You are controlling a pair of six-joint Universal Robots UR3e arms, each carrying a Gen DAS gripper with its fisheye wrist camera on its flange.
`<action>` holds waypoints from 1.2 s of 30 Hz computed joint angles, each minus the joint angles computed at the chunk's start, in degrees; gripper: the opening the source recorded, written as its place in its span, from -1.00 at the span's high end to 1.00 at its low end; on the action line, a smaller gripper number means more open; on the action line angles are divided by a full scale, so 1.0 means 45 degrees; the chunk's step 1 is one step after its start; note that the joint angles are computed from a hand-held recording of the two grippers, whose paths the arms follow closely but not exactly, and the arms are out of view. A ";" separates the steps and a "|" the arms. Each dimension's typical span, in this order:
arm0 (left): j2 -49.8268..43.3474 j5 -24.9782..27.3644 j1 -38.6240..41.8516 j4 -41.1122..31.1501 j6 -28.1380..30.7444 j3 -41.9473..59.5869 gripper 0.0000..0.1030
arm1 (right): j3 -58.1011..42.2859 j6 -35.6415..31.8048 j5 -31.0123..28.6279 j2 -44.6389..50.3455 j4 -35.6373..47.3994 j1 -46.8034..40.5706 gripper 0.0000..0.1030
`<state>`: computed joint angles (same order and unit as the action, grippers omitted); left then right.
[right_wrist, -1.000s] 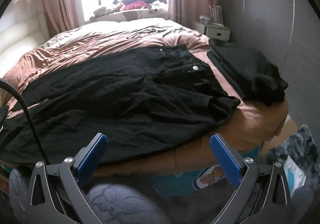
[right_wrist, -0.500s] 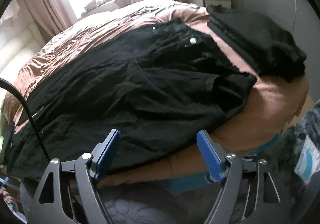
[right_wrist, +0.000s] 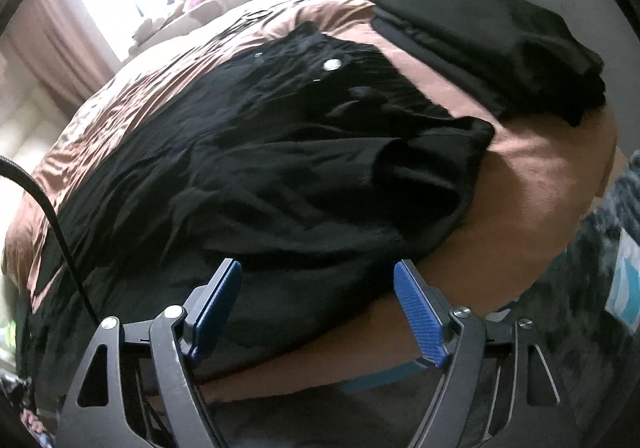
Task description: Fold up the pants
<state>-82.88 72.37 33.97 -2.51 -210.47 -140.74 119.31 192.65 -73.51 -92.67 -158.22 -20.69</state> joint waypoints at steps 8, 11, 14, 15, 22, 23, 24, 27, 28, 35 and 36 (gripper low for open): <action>-0.0128 0.0303 -0.0196 -0.0411 -0.0111 0.0928 0.79 | 0.0831 0.0617 0.1194 0.0080 -0.0510 -0.1350 -0.51; -0.0069 0.0403 -0.0238 -0.0487 -0.0158 0.1099 0.81 | 0.1310 0.0600 0.1820 -0.0073 -0.0957 -0.1944 -0.50; -0.0096 0.0875 -0.0511 -0.0875 -0.0346 0.1504 0.82 | 0.1507 0.0748 0.2721 0.0269 -0.1668 -0.2683 -0.51; -0.0110 0.1007 -0.0616 -0.0864 -0.0480 0.1603 0.83 | 0.1597 0.0826 0.3120 0.0341 -0.1838 -0.2952 -0.51; -0.0008 0.1848 -0.1170 -0.0979 -0.0743 0.1912 0.84 | 0.1724 0.1419 0.5427 0.1842 -0.3636 -0.4569 -0.40; -0.0086 0.2043 -0.1304 -0.1069 -0.0638 0.2037 0.84 | 0.1947 0.1625 0.5955 0.2305 -0.4443 -0.4881 -0.37; -0.0212 0.2197 -0.1432 -0.1116 -0.0587 0.2157 0.84 | 0.2097 0.1876 0.6391 0.2725 -0.5113 -0.5166 -0.31; -0.0377 0.2258 -0.1490 -0.1170 -0.0535 0.2289 0.84 | 0.2508 0.2162 0.7139 0.3522 -0.6141 -0.5862 0.13; -0.0394 0.2293 -0.1511 -0.1196 -0.0468 0.2322 0.84 | 0.2585 0.2064 0.7164 0.3564 -0.6132 -0.5945 0.22; -0.0326 0.1882 -0.1280 -0.1165 -0.0254 0.2254 0.84 | 0.2722 0.1335 0.9376 0.4290 -0.5785 -0.6591 0.24; -0.0337 0.1852 -0.1296 -0.1181 -0.0266 0.2286 0.84 | 0.2494 0.0955 0.9234 0.4322 -0.5193 -0.6467 0.24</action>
<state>-84.39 80.71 28.14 -7.82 -211.67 -130.45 130.53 196.95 -31.96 -73.22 -181.58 -49.79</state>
